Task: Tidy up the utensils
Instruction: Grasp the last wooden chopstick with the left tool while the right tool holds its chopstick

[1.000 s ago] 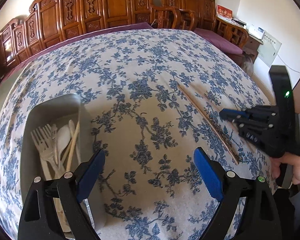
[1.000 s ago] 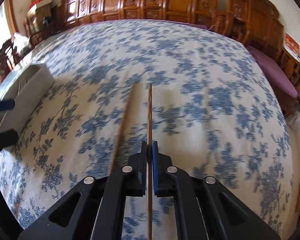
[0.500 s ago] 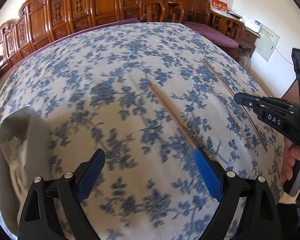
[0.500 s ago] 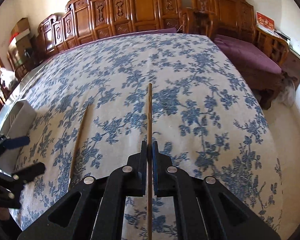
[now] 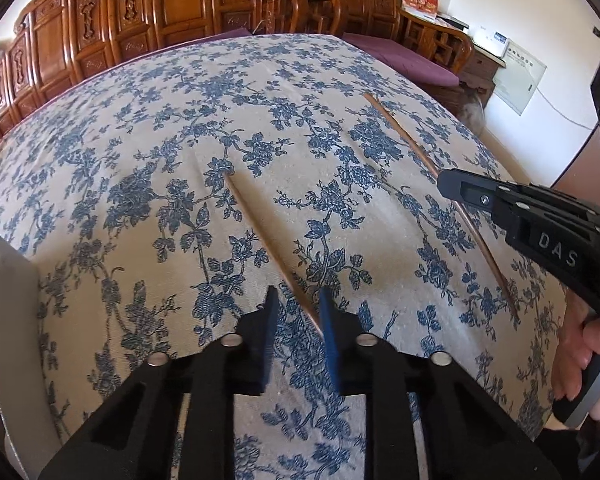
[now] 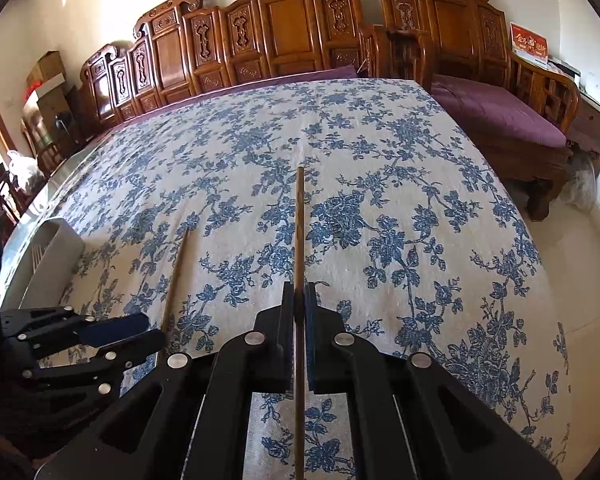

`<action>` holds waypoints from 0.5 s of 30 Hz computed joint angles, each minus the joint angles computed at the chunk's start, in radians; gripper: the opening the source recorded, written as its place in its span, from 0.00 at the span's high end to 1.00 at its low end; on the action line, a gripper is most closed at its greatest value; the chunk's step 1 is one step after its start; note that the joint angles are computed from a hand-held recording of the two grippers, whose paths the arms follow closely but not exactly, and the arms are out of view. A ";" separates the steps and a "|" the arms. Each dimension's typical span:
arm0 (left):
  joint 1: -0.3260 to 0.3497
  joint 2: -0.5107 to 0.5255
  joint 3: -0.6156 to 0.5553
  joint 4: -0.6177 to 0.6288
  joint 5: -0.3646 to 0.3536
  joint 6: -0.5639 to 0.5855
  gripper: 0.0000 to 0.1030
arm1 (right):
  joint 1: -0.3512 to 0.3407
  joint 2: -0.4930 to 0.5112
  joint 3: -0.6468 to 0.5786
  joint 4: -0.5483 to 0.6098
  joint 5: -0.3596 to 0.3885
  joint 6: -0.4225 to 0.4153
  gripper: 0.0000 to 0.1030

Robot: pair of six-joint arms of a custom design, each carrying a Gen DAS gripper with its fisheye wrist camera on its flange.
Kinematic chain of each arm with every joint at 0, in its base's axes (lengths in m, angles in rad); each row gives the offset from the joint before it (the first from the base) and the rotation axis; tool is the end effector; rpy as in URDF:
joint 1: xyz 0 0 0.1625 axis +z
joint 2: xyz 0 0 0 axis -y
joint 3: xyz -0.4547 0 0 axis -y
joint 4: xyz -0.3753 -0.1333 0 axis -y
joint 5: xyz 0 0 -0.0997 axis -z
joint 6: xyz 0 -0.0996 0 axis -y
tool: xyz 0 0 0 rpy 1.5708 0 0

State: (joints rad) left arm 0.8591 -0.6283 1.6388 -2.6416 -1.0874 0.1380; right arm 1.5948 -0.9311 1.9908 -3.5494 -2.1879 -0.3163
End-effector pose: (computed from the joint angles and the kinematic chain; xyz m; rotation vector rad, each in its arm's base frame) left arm -0.3030 -0.6263 0.0298 1.0875 2.4522 -0.2647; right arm 0.0896 -0.5781 0.2299 0.0311 -2.2600 0.9892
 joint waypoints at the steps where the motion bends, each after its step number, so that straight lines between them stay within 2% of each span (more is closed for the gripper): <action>1: 0.001 0.004 -0.006 0.008 0.001 -0.010 0.86 | 0.000 0.000 0.000 0.000 0.003 0.001 0.94; 8: -0.001 0.014 -0.013 0.015 0.024 -0.003 0.86 | 0.002 0.002 -0.002 0.007 0.007 0.006 0.94; 10: -0.001 0.012 -0.007 0.011 0.032 0.001 0.91 | 0.003 0.004 -0.004 0.012 0.009 0.005 0.94; 15: 0.011 -0.003 -0.015 0.046 0.017 -0.027 0.95 | 0.007 0.010 -0.010 0.018 0.009 0.000 0.94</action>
